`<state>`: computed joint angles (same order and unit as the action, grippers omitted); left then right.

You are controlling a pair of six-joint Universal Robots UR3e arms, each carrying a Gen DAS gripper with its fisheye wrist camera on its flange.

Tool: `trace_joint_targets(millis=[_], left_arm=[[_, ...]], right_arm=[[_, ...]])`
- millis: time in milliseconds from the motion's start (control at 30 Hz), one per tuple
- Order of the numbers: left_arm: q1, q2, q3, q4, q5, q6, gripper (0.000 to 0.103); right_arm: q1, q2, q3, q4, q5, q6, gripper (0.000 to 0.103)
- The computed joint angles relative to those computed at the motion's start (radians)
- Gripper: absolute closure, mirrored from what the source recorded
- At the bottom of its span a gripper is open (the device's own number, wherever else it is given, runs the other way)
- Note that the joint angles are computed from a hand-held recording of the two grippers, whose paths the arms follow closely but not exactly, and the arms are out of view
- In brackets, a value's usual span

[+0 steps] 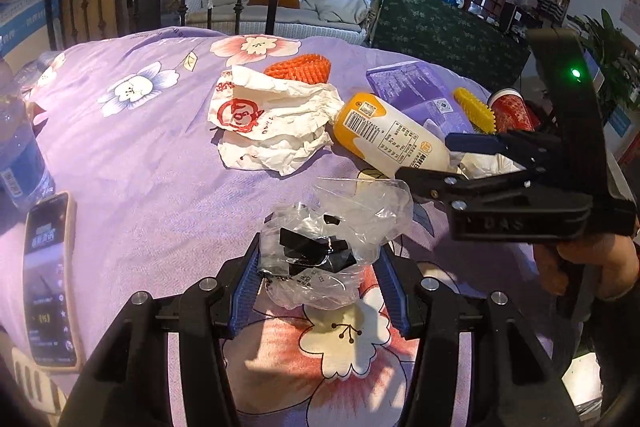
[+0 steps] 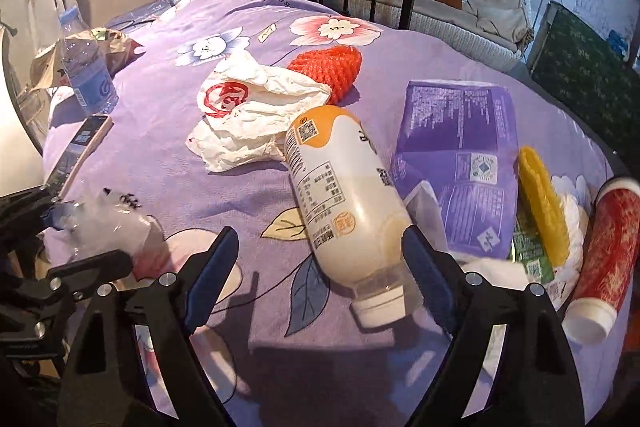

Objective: Collect trash
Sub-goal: 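Close the right gripper around the white bottle with the orange top, then carry the bottle in the right gripper to the black bin while the left carries the wrapper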

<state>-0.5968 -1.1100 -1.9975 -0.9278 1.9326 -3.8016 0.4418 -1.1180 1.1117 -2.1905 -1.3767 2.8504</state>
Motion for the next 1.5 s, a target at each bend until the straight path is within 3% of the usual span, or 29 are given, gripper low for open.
trace_joint_targets(millis=[267, 400, 533, 867, 1500], left_arm=[[-0.009, 0.039, -0.033, 0.002, -0.017, -0.006, 0.051], [-0.027, 0.038, -0.030, 0.001, -0.005, -0.012, 0.051], [-0.031, 0.043, -0.035, 0.000, -0.010, -0.018, 0.051], [-0.057, 0.021, -0.027, 0.006, -0.013, -0.035, 0.051], [-0.232, -0.188, 0.151, 0.033, 0.052, -0.070, 0.051]], right_arm=[[0.061, 0.267, -0.414, 0.202, -0.140, -0.080, 0.023], [0.080, 0.382, -0.597, 0.287, -0.191, -0.093, 0.034], [0.088, 0.416, -0.642, 0.283, -0.201, -0.075, 0.036], [0.046, 0.221, -0.336, 0.158, -0.115, 0.045, 0.037], [-0.170, -0.450, 0.519, -0.213, 0.190, 0.218, 0.040]])
